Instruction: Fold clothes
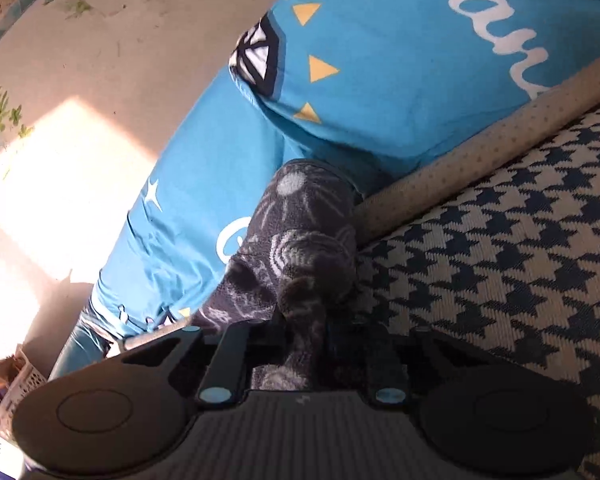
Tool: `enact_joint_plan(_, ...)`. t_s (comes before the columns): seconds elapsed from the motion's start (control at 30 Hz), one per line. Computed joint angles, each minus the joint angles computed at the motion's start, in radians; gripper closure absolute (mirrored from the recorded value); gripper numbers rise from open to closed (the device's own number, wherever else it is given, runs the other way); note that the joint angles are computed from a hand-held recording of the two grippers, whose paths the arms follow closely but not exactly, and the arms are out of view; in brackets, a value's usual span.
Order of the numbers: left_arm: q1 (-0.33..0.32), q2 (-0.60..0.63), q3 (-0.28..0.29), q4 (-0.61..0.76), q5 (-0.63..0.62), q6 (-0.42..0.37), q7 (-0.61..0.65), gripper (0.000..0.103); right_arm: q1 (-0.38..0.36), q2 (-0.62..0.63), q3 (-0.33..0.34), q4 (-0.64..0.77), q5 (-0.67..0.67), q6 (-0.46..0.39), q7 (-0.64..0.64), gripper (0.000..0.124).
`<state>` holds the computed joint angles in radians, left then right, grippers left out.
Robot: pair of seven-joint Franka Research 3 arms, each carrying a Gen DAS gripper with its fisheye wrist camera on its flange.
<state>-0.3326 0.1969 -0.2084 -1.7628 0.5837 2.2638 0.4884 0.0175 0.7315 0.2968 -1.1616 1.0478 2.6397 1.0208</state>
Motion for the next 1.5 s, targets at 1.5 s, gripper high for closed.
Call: enact_joint_plan(1.5,0.008,-0.064,-0.025,-0.108,-0.1,0.315,0.254,0.0,0.156,-0.552,-0.546,-0.738,-1.001,0.329,1.044,0.104)
